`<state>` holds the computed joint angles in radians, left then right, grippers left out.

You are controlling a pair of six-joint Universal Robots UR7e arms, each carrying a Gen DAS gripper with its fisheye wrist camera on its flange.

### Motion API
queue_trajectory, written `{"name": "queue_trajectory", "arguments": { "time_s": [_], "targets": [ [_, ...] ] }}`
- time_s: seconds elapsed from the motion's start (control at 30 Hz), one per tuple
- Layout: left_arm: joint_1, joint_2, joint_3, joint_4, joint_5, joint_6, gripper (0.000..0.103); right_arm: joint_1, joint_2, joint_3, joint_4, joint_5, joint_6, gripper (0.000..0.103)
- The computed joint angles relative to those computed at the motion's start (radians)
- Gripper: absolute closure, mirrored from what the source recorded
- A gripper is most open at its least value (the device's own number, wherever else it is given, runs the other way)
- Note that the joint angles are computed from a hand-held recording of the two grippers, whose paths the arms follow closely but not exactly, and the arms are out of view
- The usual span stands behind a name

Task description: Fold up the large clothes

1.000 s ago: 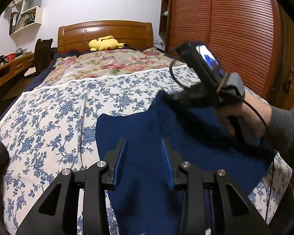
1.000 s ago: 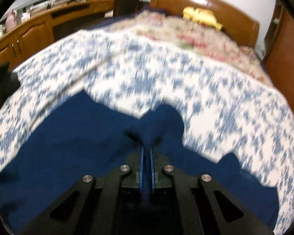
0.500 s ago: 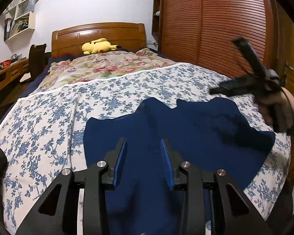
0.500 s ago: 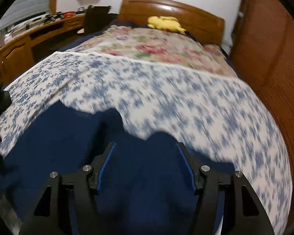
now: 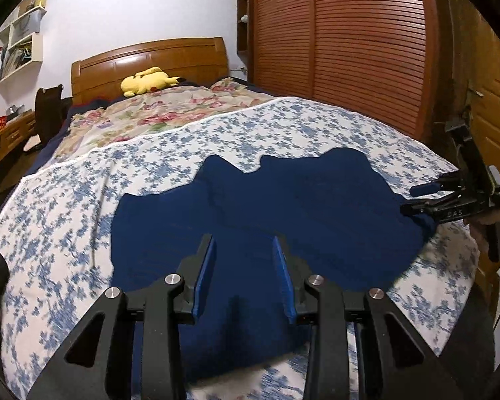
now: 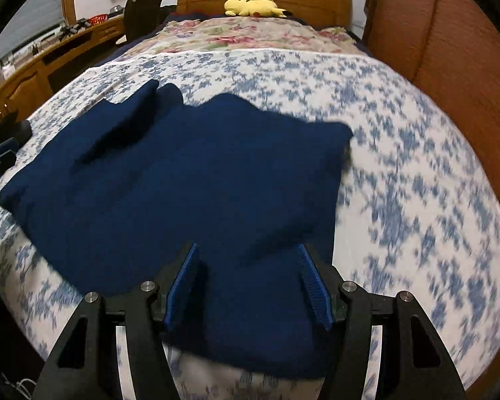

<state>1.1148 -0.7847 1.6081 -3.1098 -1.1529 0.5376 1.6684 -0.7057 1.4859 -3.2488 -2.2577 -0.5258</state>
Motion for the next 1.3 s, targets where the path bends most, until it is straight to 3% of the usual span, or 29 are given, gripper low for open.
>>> {"name": "queue_trajectory", "arguments": {
  "time_s": [0.27, 0.5, 0.63, 0.9, 1.07, 1.2, 1.3],
  "targets": [
    [-0.029, -0.023, 0.076, -0.009, 0.022, -0.038, 0.067, -0.004, -0.046, 0.069, -0.037, 0.006, 0.024, 0.031],
    [-0.038, -0.025, 0.077, 0.006, 0.013, -0.081, 0.067, -0.023, -0.078, 0.121, -0.016, 0.048, 0.105, 0.026],
    [-0.035, 0.003, 0.048, 0.037, 0.045, -0.088, 0.067, -0.023, -0.081, 0.130, -0.004, 0.031, 0.135, 0.021],
    [-0.012, 0.068, -0.023, 0.154, 0.131, -0.142, 0.067, -0.020, -0.074, 0.132, -0.008, 0.024, 0.138, 0.020],
    [-0.008, 0.084, -0.031, 0.139, 0.168, -0.148, 0.046, -0.022, -0.077, 0.137, -0.010, 0.028, 0.126, 0.020],
    [0.004, 0.081, -0.045, 0.171, 0.145, -0.183, 0.044, -0.021, -0.084, 0.141, 0.011, 0.022, 0.120, 0.020],
    [0.001, 0.089, -0.045, 0.148, 0.177, -0.175, 0.038, -0.016, -0.089, 0.146, 0.017, 0.009, 0.118, 0.020]
  ]
}}
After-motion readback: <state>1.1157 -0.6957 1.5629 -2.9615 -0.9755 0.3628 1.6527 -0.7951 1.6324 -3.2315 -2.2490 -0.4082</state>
